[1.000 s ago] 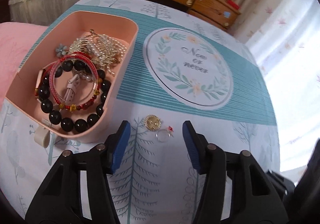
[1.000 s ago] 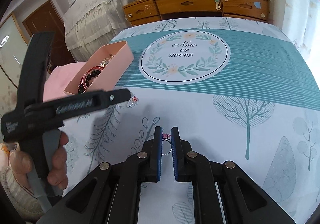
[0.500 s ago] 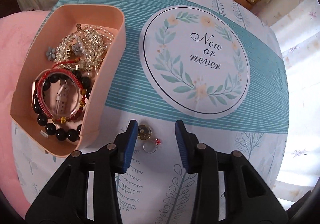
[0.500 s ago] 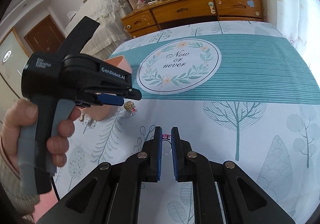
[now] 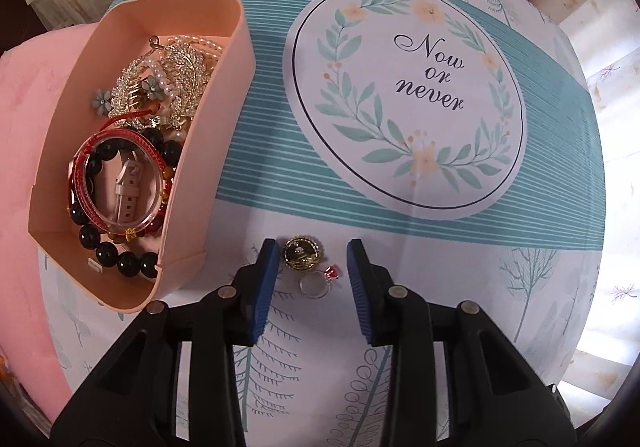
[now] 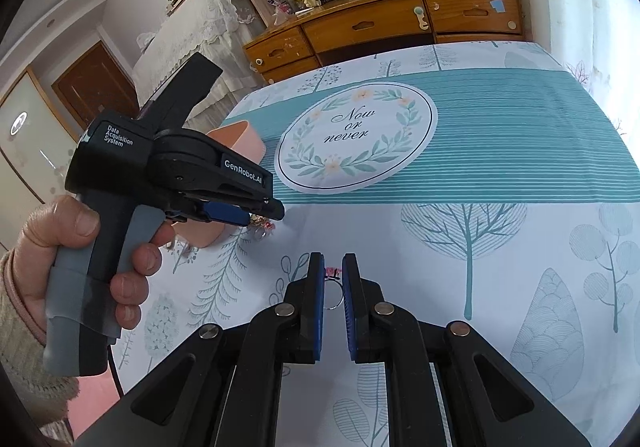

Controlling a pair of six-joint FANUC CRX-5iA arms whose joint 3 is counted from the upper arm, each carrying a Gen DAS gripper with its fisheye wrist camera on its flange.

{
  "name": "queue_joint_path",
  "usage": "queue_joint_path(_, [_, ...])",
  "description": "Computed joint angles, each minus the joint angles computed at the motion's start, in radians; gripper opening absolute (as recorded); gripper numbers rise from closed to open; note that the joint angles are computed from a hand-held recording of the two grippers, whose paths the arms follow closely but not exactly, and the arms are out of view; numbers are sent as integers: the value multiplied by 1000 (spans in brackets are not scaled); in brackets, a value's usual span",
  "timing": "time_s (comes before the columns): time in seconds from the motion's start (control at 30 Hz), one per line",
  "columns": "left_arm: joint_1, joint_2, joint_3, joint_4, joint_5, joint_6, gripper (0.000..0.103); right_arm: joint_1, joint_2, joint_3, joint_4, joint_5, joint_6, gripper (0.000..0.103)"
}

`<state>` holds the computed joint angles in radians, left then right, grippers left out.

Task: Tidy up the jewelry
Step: 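Grasp the gold round pendant with the left tool, then carry the pendant into the pink box and open the left tool while the right tool drops the ring in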

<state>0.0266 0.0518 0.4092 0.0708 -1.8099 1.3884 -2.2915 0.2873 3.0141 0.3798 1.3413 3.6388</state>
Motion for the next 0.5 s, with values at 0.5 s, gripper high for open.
queue_joint_path(0.5, [79, -31, -21, 65, -11, -34, 17, 7, -19, -28, 8, 17, -1, 9])
